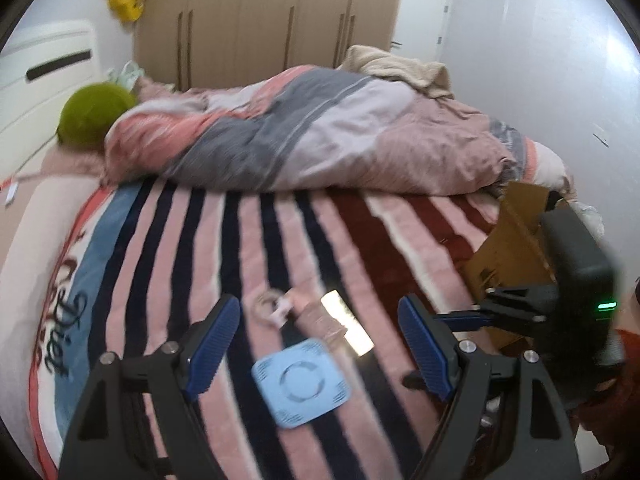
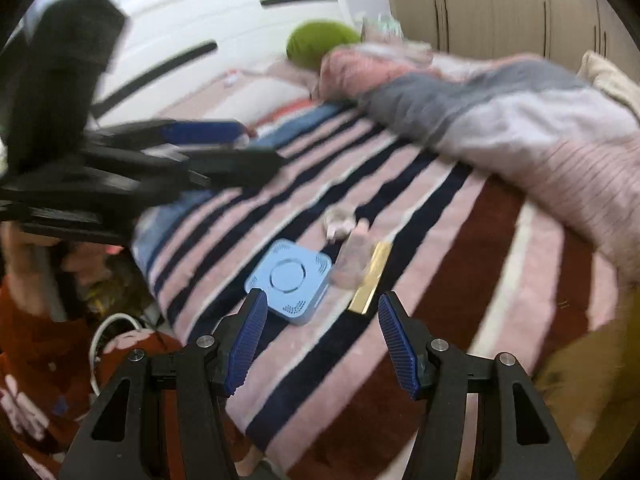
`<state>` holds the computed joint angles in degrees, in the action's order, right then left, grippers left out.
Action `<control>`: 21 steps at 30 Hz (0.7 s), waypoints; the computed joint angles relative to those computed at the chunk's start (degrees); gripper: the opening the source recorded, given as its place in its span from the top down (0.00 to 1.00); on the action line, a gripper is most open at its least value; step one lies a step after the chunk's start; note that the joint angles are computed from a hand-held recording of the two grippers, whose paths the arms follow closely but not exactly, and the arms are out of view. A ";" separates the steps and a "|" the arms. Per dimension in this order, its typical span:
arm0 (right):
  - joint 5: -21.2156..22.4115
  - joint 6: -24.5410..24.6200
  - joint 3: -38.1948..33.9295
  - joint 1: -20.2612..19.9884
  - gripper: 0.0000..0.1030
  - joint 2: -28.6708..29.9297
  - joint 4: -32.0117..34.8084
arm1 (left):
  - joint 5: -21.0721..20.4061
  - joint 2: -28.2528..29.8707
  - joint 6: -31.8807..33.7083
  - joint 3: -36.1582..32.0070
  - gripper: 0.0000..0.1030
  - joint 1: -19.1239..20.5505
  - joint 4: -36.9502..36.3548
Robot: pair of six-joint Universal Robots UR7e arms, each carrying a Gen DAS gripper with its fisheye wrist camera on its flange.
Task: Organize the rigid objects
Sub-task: 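Grasp the gold tube lengthwise with the right gripper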
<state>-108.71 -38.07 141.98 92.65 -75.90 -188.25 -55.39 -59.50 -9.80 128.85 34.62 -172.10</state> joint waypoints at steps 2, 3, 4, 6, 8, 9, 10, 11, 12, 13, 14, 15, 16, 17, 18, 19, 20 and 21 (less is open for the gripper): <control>-1.60 0.19 -1.38 -1.36 0.48 5.86 -4.10 | -0.19 -0.90 -0.39 1.41 0.23 1.15 -0.65; -2.98 0.29 -2.53 -2.12 0.49 9.17 -6.77 | -0.45 -1.25 -0.66 1.99 0.23 1.73 -0.99; -4.20 0.20 -3.55 -2.49 0.53 11.37 -8.38 | -0.57 -1.51 -1.03 2.38 0.23 1.85 -1.09; -7.04 -0.44 -5.96 -3.00 0.60 17.02 -12.99 | -0.99 -2.06 -1.12 3.18 0.23 2.61 -1.61; -7.69 -0.65 -7.26 -3.60 0.80 19.00 -14.22 | -1.14 -2.25 -0.97 3.72 0.23 2.95 -2.14; -8.16 -0.52 -7.93 -3.83 0.84 19.50 -14.17 | -1.34 -2.27 -0.87 3.91 0.23 3.09 -2.45; -8.49 -0.56 -7.87 -3.89 0.86 19.43 -14.52 | -1.47 -2.20 -0.84 3.92 0.23 3.11 -2.60; -8.89 -0.52 -7.59 -3.65 0.87 19.18 -14.50 | -1.73 -2.07 -0.56 3.97 0.23 3.24 -3.06; -10.29 -1.13 -6.80 -3.07 0.87 18.44 -14.17 | -2.17 -1.85 -0.15 3.80 0.23 3.52 -3.41; -10.82 -1.30 -6.21 -2.66 0.87 17.91 -13.75 | -2.52 -1.66 -0.11 3.69 0.23 3.62 -3.54; -11.49 -1.36 -5.07 -2.34 0.87 16.67 -12.27 | -2.85 -1.47 -0.10 3.42 0.23 3.74 -3.36; -12.00 -1.66 -4.49 -2.51 0.87 15.52 -10.51 | -3.28 -1.22 0.03 3.13 0.23 3.80 -3.02; -12.49 -2.03 -4.22 -2.65 0.87 15.08 -9.80 | -3.51 -1.04 0.25 2.85 0.23 3.84 -2.75; -12.62 -2.91 -3.46 -2.91 0.87 15.22 -11.49 | -3.65 -0.85 0.32 2.72 0.23 3.71 -2.56; -12.31 -3.64 -3.07 -3.14 0.86 15.67 -13.21 | -3.81 -0.76 0.18 2.69 0.23 3.52 -2.42; -12.33 -3.90 -3.19 -3.17 0.84 16.45 -14.46 | -4.02 -0.78 0.12 2.64 0.23 3.45 -2.28; -12.17 -3.75 -3.38 -3.26 0.84 17.24 -15.64 | -4.33 -0.81 0.00 2.77 0.23 3.26 -2.33; -11.57 -3.37 -3.56 -3.45 0.84 17.75 -16.42 | -4.49 -0.87 -0.17 2.91 0.23 3.09 -2.31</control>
